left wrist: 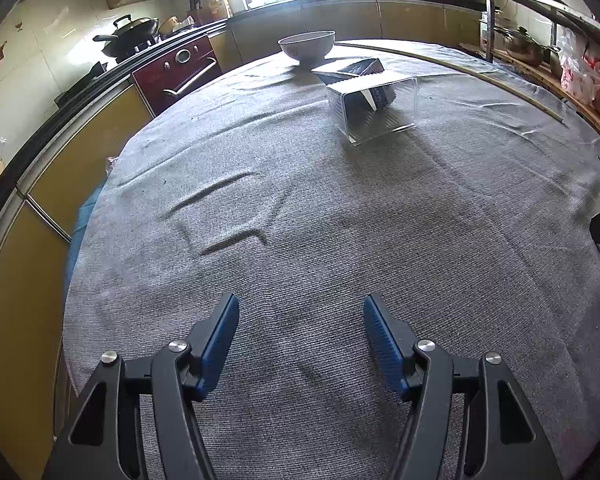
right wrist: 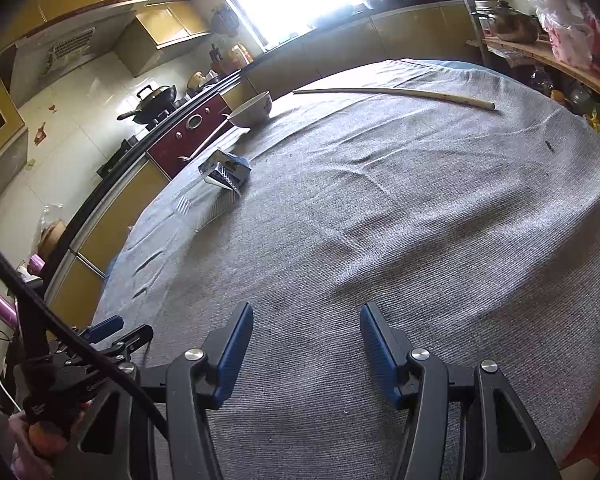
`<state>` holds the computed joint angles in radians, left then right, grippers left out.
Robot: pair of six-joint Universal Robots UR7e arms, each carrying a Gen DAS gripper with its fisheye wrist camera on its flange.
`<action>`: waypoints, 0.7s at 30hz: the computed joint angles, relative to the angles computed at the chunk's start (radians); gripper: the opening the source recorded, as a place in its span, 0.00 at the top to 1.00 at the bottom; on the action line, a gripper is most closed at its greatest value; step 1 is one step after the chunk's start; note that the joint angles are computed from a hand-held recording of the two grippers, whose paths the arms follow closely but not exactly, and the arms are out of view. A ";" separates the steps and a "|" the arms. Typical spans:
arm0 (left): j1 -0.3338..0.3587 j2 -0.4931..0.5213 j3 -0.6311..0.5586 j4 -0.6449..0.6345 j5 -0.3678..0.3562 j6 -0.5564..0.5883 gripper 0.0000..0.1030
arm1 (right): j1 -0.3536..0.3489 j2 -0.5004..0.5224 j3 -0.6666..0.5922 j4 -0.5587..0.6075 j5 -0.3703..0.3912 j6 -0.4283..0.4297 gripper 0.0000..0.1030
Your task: Collect trash
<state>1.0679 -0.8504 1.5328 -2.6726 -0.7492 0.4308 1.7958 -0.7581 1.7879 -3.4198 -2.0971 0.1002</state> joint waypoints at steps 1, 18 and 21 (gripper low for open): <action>0.001 -0.001 -0.001 0.004 -0.004 -0.002 0.31 | 0.000 0.000 0.000 0.000 0.001 0.000 0.42; 0.014 -0.011 -0.020 0.063 -0.064 -0.019 0.30 | 0.015 -0.004 -0.039 0.066 -0.020 0.032 0.38; 0.017 -0.023 -0.024 0.089 -0.097 -0.026 0.30 | 0.027 0.016 -0.114 0.125 -0.012 -0.001 0.36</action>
<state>1.0846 -0.8738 1.5085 -2.5839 -0.8462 0.4052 1.8231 -0.7425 1.6738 -3.2948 -2.1091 0.0996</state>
